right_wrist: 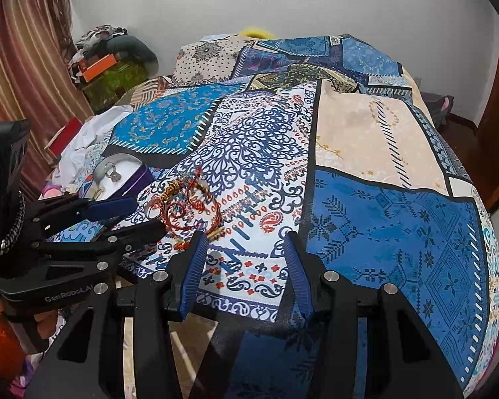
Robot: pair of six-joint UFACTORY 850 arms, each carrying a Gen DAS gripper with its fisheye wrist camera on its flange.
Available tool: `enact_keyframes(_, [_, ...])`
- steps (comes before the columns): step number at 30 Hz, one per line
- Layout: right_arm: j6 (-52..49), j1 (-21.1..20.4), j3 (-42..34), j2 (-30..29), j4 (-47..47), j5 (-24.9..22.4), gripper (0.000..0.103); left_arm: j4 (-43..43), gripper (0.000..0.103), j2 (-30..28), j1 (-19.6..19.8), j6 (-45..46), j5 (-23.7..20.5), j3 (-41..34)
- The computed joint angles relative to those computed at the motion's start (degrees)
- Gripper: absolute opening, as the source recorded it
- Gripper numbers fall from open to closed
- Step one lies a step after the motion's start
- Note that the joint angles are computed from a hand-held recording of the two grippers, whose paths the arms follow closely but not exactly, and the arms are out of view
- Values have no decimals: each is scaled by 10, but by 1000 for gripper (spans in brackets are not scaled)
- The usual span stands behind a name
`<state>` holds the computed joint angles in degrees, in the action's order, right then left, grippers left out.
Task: Organize jewelry
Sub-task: 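Move both grippers back to the jewelry pile, then grasp a silver ring with the left gripper while the right gripper grasps a red beaded strand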
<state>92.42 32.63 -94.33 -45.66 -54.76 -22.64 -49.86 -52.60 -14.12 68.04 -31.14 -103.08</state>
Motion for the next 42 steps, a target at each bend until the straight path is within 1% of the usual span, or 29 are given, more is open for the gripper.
enact_keyframes(4, [-2, -2, 0, 0, 4, 2, 44, -23, 48, -1, -2, 26, 8, 2])
enact_keyframes(6, [-3, -3, -2, -1, 4, 2, 44, -37, 46, -2, 0, 38, 6, 2])
enact_keyframes(8, [-7, -4, -7, -4, 5, 3, 44, -47, 41, -9, 2, 42, 1, -6])
enact_keyframes(11, [-18, -4, -21, -13, 6, -2, 44, -51, 39, -20, 6, 28, -19, -21])
enact_keyframes(13, [-23, -4, -32, -21, 7, -2, 44, -56, 37, -21, 6, 32, -18, -22])
enact_keyframes(15, [-50, -6, -47, -30, 31, -1, 44, -59, 36, -20, 5, 36, -16, -20])
enact_keyframes(17, [-59, -7, -57, -36, 41, -3, 44, -62, 32, -19, 5, 42, -17, -19])
enact_keyframes(21, [-41, -7, -61, -32, 15, 8, 44, -70, 27, -26, 9, 44, -34, -28])
enact_keyframes(25, [-32, -3, -70, -33, -8, -7, 44, -69, 24, -39, 12, 36, -59, -49])
enact_keyframes(28, [-39, -3, -72, -34, 0, -9, 44, -68, 22, -44, 12, 34, -68, -58])
enact_keyframes(29, [-43, -3, -72, -34, 4, -11, 44, -68, 20, -45, 12, 33, -68, -59])
enact_keyframes(35, [-47, -4, -72, -34, 10, -8, 44, -72, 20, -40, 13, 35, -68, -52])
enact_keyframes(38, [-55, -4, -80, -37, 14, -1, 44, -78, 20, -27, 15, 46, -58, -33])
enact_keyframes(40, [-75, -4, -95, -45, 26, 1, 44, -80, 20, -18, 18, 54, -51, -20])
enact_keyframes(42, [-107, -3, -114, -56, 51, 0, 40, -80, 20, -14, 21, 56, -50, -14])
